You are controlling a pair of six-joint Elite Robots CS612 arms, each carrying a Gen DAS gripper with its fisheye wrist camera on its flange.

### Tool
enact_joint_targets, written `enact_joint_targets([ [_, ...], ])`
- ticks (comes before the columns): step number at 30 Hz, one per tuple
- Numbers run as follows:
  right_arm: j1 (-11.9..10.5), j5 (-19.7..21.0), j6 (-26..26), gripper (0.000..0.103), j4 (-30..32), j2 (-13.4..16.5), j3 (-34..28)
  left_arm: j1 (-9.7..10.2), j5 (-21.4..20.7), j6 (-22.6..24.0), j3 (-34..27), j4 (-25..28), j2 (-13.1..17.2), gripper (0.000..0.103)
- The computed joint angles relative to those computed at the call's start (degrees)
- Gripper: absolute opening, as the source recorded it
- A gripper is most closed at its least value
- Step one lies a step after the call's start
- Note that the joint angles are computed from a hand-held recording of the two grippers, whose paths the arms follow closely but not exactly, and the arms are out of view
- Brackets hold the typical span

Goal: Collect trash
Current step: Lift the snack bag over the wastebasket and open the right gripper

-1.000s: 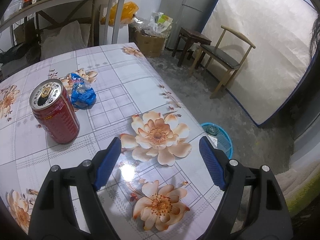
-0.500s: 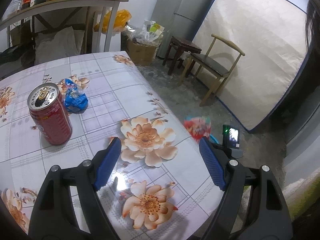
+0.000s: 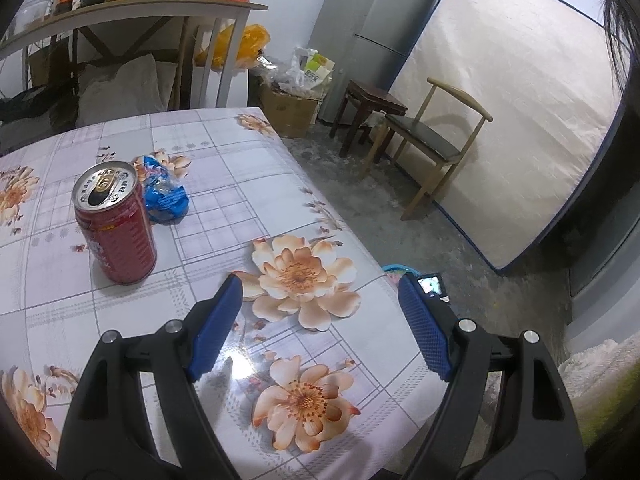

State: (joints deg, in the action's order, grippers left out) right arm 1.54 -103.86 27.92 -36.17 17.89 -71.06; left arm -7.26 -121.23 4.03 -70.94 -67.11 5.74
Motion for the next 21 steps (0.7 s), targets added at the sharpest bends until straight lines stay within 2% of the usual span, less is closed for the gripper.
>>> enact_joint_targets([
  [6, -3.3, 8.0, 4.8, 0.004, 0.7, 2.9, -4.9, 0.25, -0.2, -0.4, 0.2, 0.0, 0.1, 0.076],
  [10, -3.4, 7.3, 4.7, 0.005, 0.9, 2.2, -4.4, 0.31, -0.7, -0.6, 0.2, -0.1, 0.1, 0.076],
  [12, -3.5, 6.3, 5.2, 0.015, 0.9, 2.1, -5.5, 0.30, -0.7, -0.3, 0.0, -0.4, 0.2, 0.076],
  [16, -3.3, 6.1, 7.0, 0.027, 0.0, 2.0, -9.0, 0.39, -0.5, -0.1, -0.7, -1.4, 0.3, 0.076],
  [18, -3.0, 4.7, 7.8, 0.046, -0.7, 1.6, -9.5, 0.56, -0.9, -0.5, -1.0, -1.4, 0.3, 0.076],
  [21, -2.8, 3.3, 8.9, 0.047, -1.3, 1.3, -10.8, 0.73, -1.0, -0.8, -1.5, -1.4, 0.4, 0.076],
])
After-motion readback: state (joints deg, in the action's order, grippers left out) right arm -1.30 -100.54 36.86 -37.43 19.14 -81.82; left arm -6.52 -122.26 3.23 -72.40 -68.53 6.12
